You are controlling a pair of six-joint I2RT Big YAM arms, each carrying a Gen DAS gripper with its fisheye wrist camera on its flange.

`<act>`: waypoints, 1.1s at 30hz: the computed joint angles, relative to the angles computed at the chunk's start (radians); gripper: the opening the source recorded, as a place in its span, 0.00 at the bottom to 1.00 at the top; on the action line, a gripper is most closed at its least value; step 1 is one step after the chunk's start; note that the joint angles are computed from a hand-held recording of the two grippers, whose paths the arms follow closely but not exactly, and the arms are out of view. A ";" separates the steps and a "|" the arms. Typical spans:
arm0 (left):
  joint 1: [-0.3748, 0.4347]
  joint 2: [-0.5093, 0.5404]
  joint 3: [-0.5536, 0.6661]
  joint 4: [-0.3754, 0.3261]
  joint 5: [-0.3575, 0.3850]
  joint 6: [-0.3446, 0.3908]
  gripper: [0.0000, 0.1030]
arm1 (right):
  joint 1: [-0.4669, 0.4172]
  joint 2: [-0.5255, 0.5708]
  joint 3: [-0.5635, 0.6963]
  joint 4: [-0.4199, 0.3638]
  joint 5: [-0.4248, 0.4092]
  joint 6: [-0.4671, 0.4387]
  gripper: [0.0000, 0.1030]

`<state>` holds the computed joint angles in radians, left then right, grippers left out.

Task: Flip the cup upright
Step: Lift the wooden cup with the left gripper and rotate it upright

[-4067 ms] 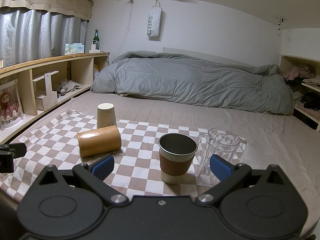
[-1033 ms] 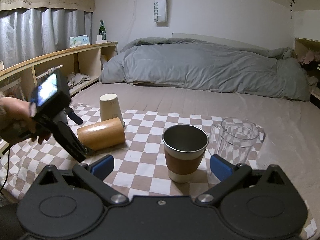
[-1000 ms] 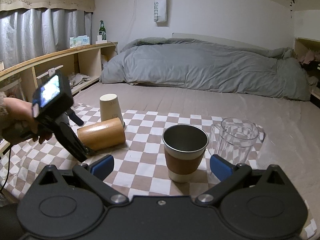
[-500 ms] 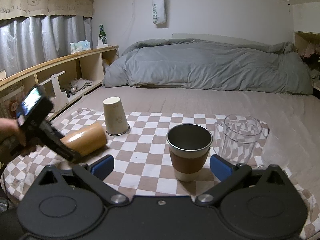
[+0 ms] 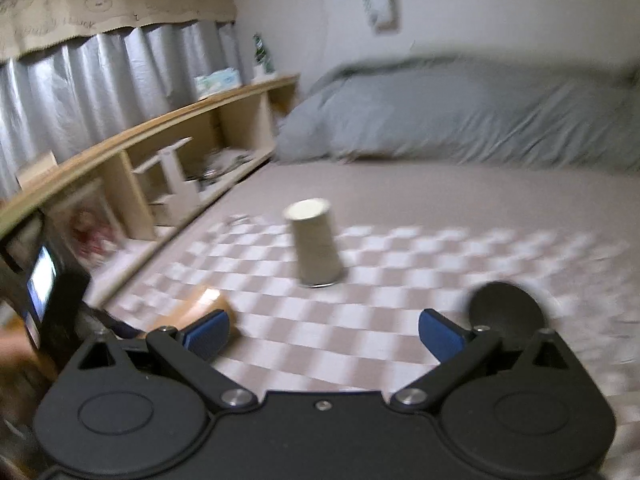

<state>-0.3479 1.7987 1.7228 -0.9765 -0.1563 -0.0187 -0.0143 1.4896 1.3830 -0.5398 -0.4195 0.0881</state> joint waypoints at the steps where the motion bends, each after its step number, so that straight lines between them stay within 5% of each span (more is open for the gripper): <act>1: 0.004 -0.004 -0.010 0.015 0.009 0.003 0.71 | 0.012 0.043 0.047 -0.024 -0.025 0.055 0.99; 9: 0.009 -0.040 -0.078 0.100 0.026 0.013 0.70 | 0.095 0.384 0.400 -0.270 -0.229 0.487 0.91; 13: 0.014 -0.048 -0.094 0.122 0.041 0.016 0.70 | 0.131 0.454 0.446 -0.282 -0.239 0.680 0.91; 18: 0.020 -0.059 -0.117 0.151 0.060 0.028 0.69 | 0.157 0.524 0.509 -0.308 -0.266 0.728 0.88; 20: 0.022 -0.061 -0.123 0.163 0.060 0.028 0.69 | 0.161 0.542 0.517 -0.294 -0.285 0.753 0.73; 26: 0.047 -0.080 -0.172 0.253 0.111 -0.009 0.73 | 0.162 0.499 0.458 -0.187 -0.292 0.630 0.69; 30: 0.060 -0.106 -0.246 0.398 0.139 -0.035 0.74 | 0.193 0.436 0.425 -0.131 -0.210 0.414 0.69; 33: 0.058 -0.118 -0.309 0.518 0.094 -0.060 0.78 | 0.226 0.366 0.361 -0.050 -0.116 0.240 0.69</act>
